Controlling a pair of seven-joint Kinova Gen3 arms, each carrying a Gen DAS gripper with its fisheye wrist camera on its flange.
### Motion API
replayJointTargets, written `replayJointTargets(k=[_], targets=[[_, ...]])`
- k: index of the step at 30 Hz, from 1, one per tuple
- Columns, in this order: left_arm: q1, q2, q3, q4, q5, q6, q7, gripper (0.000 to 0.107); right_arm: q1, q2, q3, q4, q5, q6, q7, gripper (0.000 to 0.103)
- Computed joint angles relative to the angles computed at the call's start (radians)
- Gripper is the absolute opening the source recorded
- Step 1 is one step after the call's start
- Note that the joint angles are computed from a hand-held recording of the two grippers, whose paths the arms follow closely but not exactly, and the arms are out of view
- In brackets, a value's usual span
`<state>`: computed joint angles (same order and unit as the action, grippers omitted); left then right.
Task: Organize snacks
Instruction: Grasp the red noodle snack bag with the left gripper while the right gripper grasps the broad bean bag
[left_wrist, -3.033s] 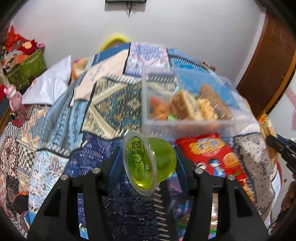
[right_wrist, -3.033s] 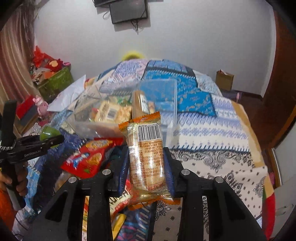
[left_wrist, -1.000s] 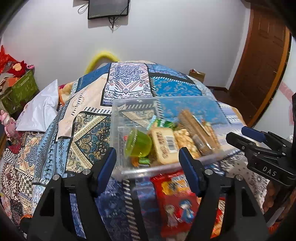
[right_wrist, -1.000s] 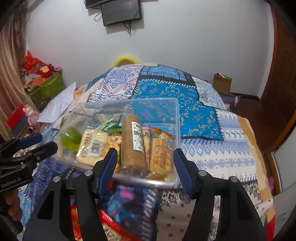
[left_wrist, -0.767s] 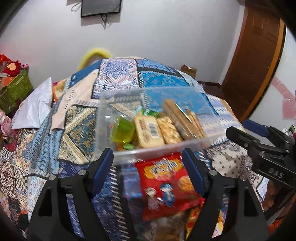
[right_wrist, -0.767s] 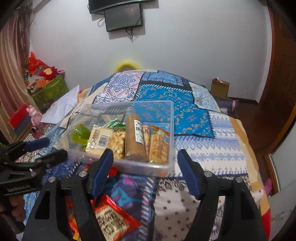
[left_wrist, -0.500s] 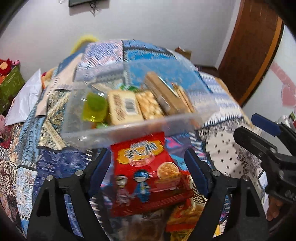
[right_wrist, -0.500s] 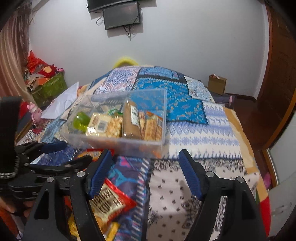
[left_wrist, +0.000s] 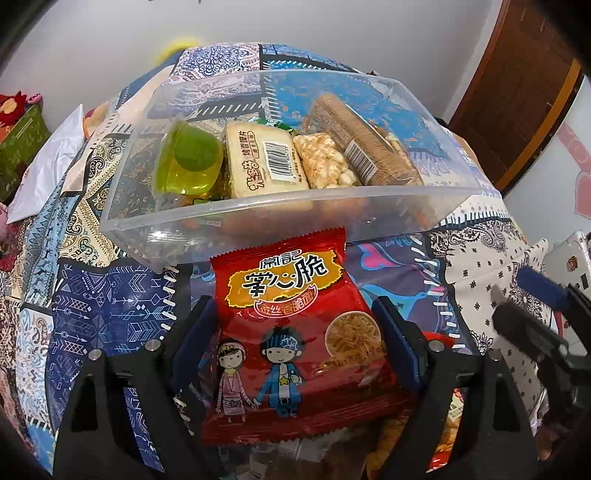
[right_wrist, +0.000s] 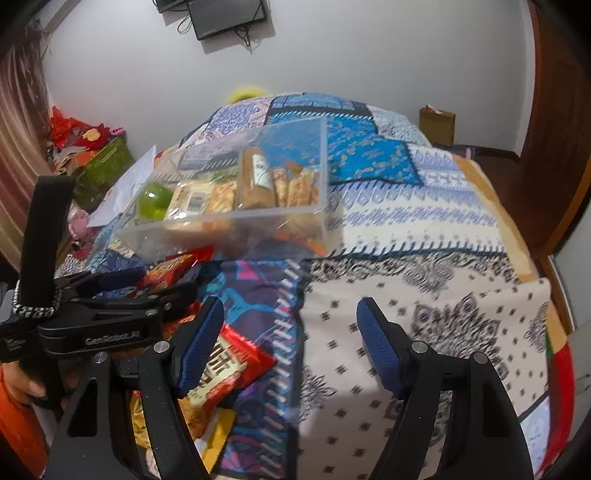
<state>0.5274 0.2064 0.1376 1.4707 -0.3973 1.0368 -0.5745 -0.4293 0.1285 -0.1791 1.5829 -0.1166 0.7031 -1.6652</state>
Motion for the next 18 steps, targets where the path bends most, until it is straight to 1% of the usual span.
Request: replayJointTargets(k=[1,3,6,9,10,15,18], targets=[[0.006,-0.008,-0.002,0.016,-0.015,-0.012,0.011,0.08,0.0,0.001,-0.003,0.001,-0.008,0.002,0.004,0.072],[0.002,-0.028,0.005,0.046,-0.028,-0.037,0.02,0.077,-0.001,0.003,-0.009,0.0,-0.025,0.009,0.015,0.072],[0.001,-0.055,0.005,0.08,-0.039,-0.048,0.035,0.065,-0.009,0.009,-0.015,-0.007,-0.036,0.017,0.022,0.072],[-0.016,-0.093,0.013,0.118,-0.043,-0.055,0.056,0.062,-0.024,0.016,-0.021,-0.014,-0.039,0.023,0.024,0.072],[-0.025,-0.109,0.017,0.135,-0.04,-0.058,0.059,0.06,-0.031,0.02,-0.025,-0.019,-0.038,0.027,0.024,0.072],[-0.057,-0.168,0.047,0.2,-0.041,-0.056,0.07,0.06,-0.069,0.045,-0.033,-0.045,-0.017,0.042,0.006,0.072],[-0.076,-0.195,0.066,0.232,-0.035,-0.057,0.071,0.06,-0.106,0.063,-0.031,-0.063,0.03,0.058,-0.02,0.072]])
